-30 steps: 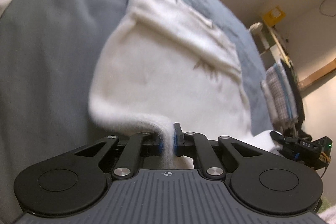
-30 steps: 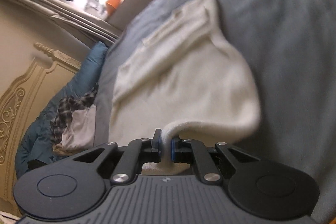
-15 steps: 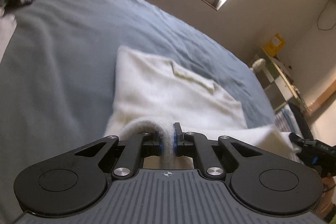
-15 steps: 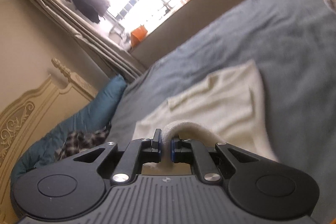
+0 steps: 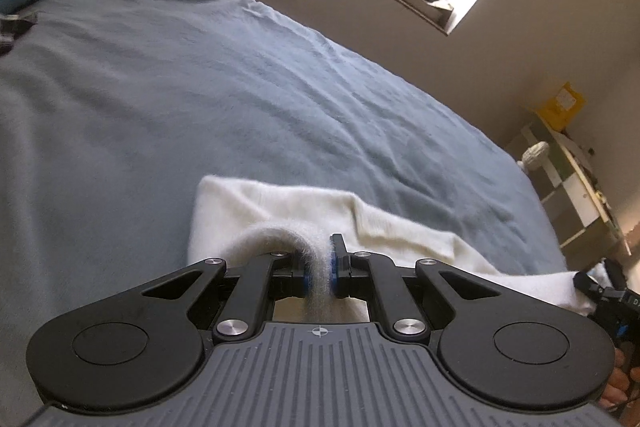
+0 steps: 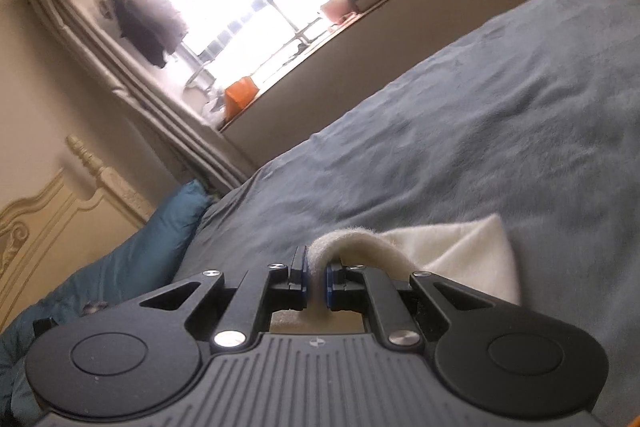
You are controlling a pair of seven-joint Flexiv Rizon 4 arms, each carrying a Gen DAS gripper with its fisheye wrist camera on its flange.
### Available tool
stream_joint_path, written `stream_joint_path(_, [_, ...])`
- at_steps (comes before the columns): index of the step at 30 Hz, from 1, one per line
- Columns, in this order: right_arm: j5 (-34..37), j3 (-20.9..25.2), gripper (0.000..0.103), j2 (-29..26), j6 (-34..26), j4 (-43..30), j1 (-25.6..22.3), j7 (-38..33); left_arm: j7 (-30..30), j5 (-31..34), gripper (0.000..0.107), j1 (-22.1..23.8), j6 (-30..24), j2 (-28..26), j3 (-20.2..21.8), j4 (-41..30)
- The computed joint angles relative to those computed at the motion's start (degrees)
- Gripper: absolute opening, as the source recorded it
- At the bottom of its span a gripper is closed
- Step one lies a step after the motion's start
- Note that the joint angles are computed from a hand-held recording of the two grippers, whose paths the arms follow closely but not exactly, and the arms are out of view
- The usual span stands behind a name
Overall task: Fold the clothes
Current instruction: 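Lift the hem with both tools and fold it over toward the collar, then open both tools and release the folded hem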
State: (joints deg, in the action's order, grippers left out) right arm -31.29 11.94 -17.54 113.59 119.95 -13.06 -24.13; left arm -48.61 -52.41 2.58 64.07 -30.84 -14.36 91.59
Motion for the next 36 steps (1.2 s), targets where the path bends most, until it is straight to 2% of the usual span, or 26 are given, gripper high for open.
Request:
stream_joint_path(4, [1.2, 0.1, 0.008, -4.8, -1.1, -3.0, -0.4, 1.5, -7.5, 6.4, 0.008, -1.8, -2.7, -5.1, 2.6, -5.9])
stream_joint_path(8, [5.4, 0.4, 0.008, -8.8, -2.6, -4.4, -0.1, 2.5, -16.8, 9.7, 0.011, -1.1, -8.1, -9.5, 3.4, -10.5])
stream_joint_path(10, [6.4, 3.3, 0.008, -11.0, -3.6, -5.1, -2.5, 4.5, -18.8, 7.9, 0.012, 0.5, -9.1, -10.1, 1.5, -10.6])
stream_joint_path(13, [5.4, 9.6, 0.008, -14.6, -2.4, -5.8, -8.6, 7.7, -20.2, 3.1, 0.023, 3.2, -10.8, -10.1, -1.3, -10.0])
stream_joint_path(17, [0.9, 14.7, 0.012, -17.2, -0.9, -6.1, -14.6, 13.2, -22.8, -8.6, 0.039, 6.3, -11.7, -9.9, -4.8, -8.1])
stream_joint_path(19, [-0.4, 15.4, 0.026, -17.6, 0.2, -5.8, -16.1, 16.1, -21.9, -15.3, 0.047, 6.5, -8.4, -8.8, -5.6, -6.2])
stream_joint_path(21, [1.8, 13.0, 0.037, -16.5, 3.1, -4.4, -14.2, 17.9, -19.1, -19.9, 0.056, 5.9, -4.8, -7.4, -5.1, -4.6])
stream_joint_path(24, [6.0, 8.6, 0.038, -14.3, 7.2, -1.7, -10.5, 19.4, -17.8, -20.7, 0.057, 5.4, -4.9, -5.2, -2.7, -2.5])
stream_joint_path(27, [10.0, 5.4, 0.04, -11.9, 10.9, 2.1, -7.5, 21.2, -16.7, -17.1, 0.057, 5.4, -8.4, -2.0, 0.3, 0.5])
stream_joint_path(30, [12.0, 4.7, 0.04, -10.6, 17.6, 6.3, -6.8, 23.9, -12.9, -12.7, 0.057, 5.6, -13.1, 2.2, 2.8, 4.2])
stream_joint_path(34, [6.8, 5.7, 0.04, -8.7, 25.3, 12.2, -8.6, 28.6, -6.2, -11.7, 0.058, 5.7, -19.4, 9.2, 5.6, 11.6])
stream_joint_path(36, [1.0, 6.1, 0.04, -6.9, 27.2, 15.6, -10.1, 31.4, -2.7, -11.9, 0.059, 5.4, -22.8, 12.6, 7.6, 15.8])
